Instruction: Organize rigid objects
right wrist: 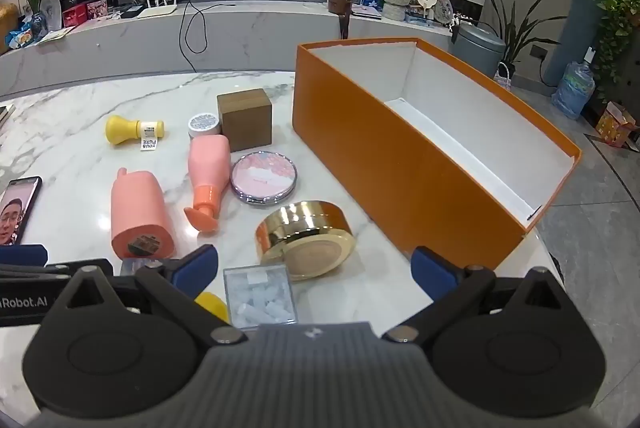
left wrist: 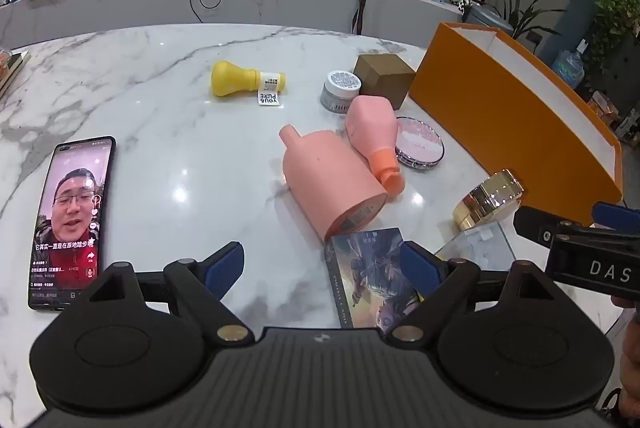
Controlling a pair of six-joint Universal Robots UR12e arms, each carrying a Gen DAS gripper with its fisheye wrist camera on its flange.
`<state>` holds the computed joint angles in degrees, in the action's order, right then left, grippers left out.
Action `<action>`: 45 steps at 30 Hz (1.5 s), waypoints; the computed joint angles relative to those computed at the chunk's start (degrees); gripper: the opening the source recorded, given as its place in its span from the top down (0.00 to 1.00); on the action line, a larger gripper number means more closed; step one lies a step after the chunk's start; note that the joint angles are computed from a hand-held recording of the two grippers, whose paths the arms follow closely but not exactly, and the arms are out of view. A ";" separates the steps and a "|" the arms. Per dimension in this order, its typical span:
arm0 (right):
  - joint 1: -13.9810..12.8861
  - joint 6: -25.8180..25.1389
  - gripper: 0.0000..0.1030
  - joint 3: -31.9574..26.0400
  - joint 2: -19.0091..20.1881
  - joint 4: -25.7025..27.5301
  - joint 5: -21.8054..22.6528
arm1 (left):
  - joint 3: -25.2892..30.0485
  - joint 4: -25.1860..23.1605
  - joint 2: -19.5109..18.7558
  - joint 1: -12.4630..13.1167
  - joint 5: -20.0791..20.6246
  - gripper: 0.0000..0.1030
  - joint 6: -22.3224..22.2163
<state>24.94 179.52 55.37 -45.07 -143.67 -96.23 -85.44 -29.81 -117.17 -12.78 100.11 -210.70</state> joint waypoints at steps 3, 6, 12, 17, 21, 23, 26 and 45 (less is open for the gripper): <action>0.09 -0.14 0.02 -0.39 0.12 0.80 -0.17 | -0.13 0.39 0.05 -0.04 0.33 0.00 0.48; 0.14 -0.24 0.02 -0.64 0.24 1.11 -0.14 | -0.48 0.68 0.28 -0.02 0.68 0.00 0.69; -0.38 -0.31 0.02 0.25 -0.12 0.55 0.93 | 0.03 -0.82 0.26 0.02 0.05 0.00 0.67; -0.41 -0.48 0.02 -0.21 -0.03 1.14 0.61 | 0.72 -1.47 -0.32 -0.22 0.72 0.00 0.64; 0.05 -0.26 0.02 -0.82 0.34 1.70 -0.18 | 0.68 -1.45 -0.28 -0.19 0.67 0.00 0.62; 0.04 -0.29 0.02 -0.83 0.32 1.73 -0.15 | 0.69 -1.47 -0.29 -0.20 0.67 0.00 0.60; 0.06 -0.25 0.02 -0.86 0.33 1.79 -0.19 | 0.67 -1.42 -0.29 -0.23 0.73 0.00 0.64; 0.11 -0.20 0.02 -0.98 0.38 2.02 -0.26 | 0.64 -1.49 -0.27 -0.22 0.67 0.00 0.56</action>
